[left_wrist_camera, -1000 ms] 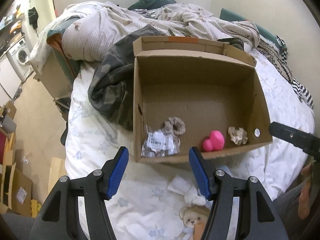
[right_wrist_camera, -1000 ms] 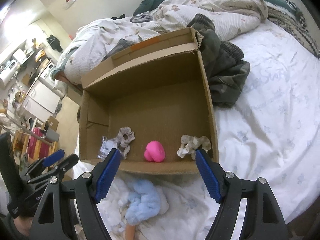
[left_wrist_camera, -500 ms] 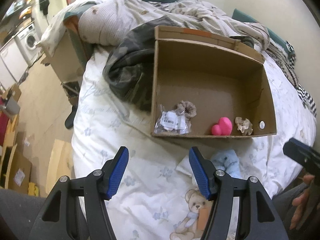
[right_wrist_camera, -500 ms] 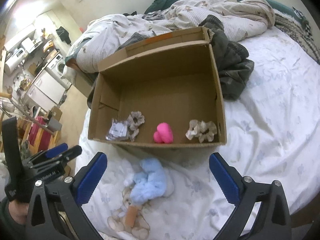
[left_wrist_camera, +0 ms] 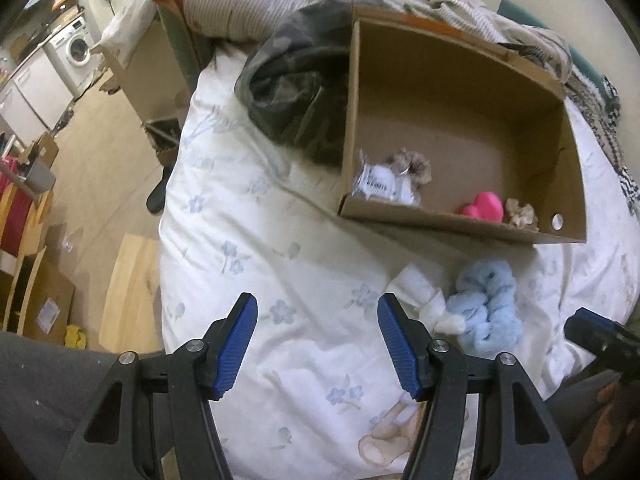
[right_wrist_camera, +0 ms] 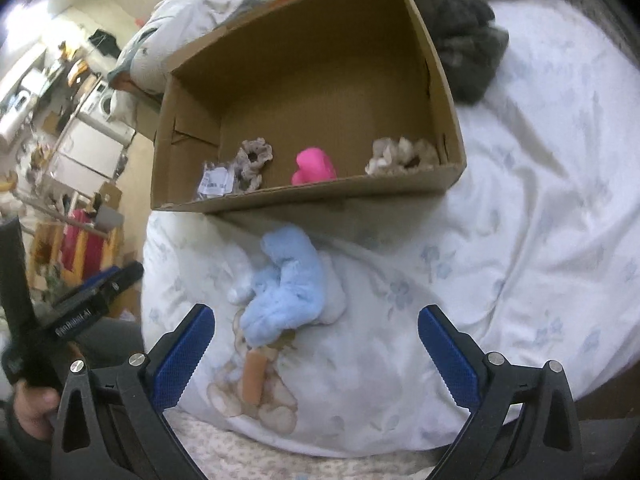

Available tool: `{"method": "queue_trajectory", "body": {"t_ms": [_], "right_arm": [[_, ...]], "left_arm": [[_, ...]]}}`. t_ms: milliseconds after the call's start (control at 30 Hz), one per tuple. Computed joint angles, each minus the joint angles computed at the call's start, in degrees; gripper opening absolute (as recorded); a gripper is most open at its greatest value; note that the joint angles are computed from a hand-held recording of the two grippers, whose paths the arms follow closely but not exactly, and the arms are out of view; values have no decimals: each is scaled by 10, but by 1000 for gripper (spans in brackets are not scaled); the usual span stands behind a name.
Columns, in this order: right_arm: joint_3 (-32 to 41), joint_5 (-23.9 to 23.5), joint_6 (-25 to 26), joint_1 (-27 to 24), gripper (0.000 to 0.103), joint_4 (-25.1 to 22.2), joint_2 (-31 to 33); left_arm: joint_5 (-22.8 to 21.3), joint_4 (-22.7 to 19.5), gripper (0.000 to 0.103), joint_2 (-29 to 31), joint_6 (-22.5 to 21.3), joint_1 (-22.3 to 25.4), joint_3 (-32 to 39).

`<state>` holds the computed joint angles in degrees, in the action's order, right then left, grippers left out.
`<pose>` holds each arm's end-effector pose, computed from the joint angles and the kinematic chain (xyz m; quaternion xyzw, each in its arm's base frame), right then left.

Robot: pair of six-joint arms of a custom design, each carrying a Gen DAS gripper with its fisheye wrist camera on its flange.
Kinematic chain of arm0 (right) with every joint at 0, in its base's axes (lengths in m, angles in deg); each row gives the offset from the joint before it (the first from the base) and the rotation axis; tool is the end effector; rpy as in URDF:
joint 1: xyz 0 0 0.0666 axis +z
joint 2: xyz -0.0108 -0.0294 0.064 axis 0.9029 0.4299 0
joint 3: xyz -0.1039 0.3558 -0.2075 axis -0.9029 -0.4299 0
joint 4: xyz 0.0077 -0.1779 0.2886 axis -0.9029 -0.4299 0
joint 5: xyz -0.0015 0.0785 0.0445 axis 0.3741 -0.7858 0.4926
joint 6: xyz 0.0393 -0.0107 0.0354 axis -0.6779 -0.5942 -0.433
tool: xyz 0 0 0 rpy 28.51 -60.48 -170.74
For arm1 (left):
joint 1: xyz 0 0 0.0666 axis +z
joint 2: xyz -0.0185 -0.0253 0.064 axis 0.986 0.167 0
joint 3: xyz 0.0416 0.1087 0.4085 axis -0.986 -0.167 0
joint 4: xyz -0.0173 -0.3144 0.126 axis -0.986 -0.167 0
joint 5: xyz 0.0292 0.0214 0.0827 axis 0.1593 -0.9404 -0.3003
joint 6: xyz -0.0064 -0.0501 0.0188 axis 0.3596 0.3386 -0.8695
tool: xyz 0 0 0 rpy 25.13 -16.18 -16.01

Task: Organize soft objects
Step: 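Withdraw both grippers from the box toward the blue plush toy, then grasp the light-blue plush toy with the right gripper while the left grasps the tan cylinder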

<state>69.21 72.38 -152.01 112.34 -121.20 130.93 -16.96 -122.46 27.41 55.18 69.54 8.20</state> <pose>0.3318 0.3541 0.4380 0.2919 0.9229 0.1598 0.1936 0.4814 -0.0974 0.4551 0.2442 0.9507 -0.0536 0.1835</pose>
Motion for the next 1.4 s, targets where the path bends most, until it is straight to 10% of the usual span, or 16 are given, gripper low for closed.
{"method": "queue_trajectory", "body": {"t_ms": [433, 767, 900, 1400], "right_arm": [[-44, -93, -61, -38, 100, 109, 21], [-27, -170, -49, -53, 51, 100, 69], [-18, -149, -32, -48, 33, 85, 64], [-40, -37, -44, -13, 32, 60, -5]], "left_arm": [[19, -34, 59, 9, -4, -7, 8], [27, -54, 59, 18, 0, -4, 14], [27, -67, 59, 21, -1, -9, 10], [37, -110, 57, -4, -73, -68, -104]]}}
